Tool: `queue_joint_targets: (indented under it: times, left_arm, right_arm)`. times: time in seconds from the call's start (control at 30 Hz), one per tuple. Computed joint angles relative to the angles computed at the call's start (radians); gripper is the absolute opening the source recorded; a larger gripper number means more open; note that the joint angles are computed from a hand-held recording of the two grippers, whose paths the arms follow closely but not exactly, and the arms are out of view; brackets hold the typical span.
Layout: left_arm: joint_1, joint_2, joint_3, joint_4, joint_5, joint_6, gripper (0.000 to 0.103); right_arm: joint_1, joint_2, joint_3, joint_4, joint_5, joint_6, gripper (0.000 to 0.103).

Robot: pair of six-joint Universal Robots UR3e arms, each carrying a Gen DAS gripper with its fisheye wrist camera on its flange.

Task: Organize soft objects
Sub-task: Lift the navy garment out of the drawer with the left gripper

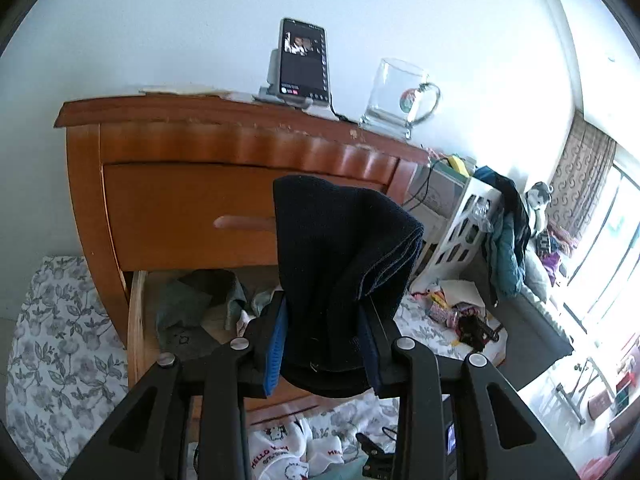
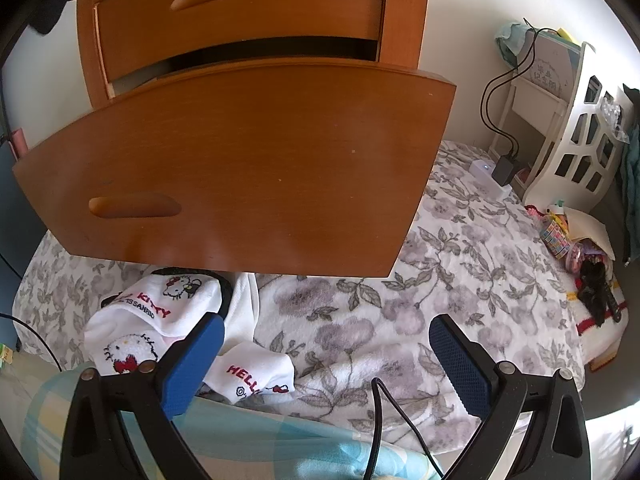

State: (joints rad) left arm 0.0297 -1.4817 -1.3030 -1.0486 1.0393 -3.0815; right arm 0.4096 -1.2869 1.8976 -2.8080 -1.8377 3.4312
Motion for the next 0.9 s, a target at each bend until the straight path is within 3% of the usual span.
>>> queue_joint_targets:
  times: [0.3, 0.53, 0.9]
  left_arm:
    - [0.000, 0.087, -0.174, -0.040, -0.037, 0.028, 0.035]
    - [-0.051, 0.083, -0.205, -0.092, -0.009, 0.050, 0.036]
    - [-0.155, 0.015, -0.239, -0.204, 0.130, 0.046, 0.037]
  right_arm:
    - [0.002, 0.001, -0.001, 0.001, -0.002, 0.000, 0.103]
    - [0.002, 0.002, -0.003, 0.002, -0.003, 0.001, 0.103]
    - [0.003, -0.004, 0.000, 0.007, -0.003, -0.001, 0.103]
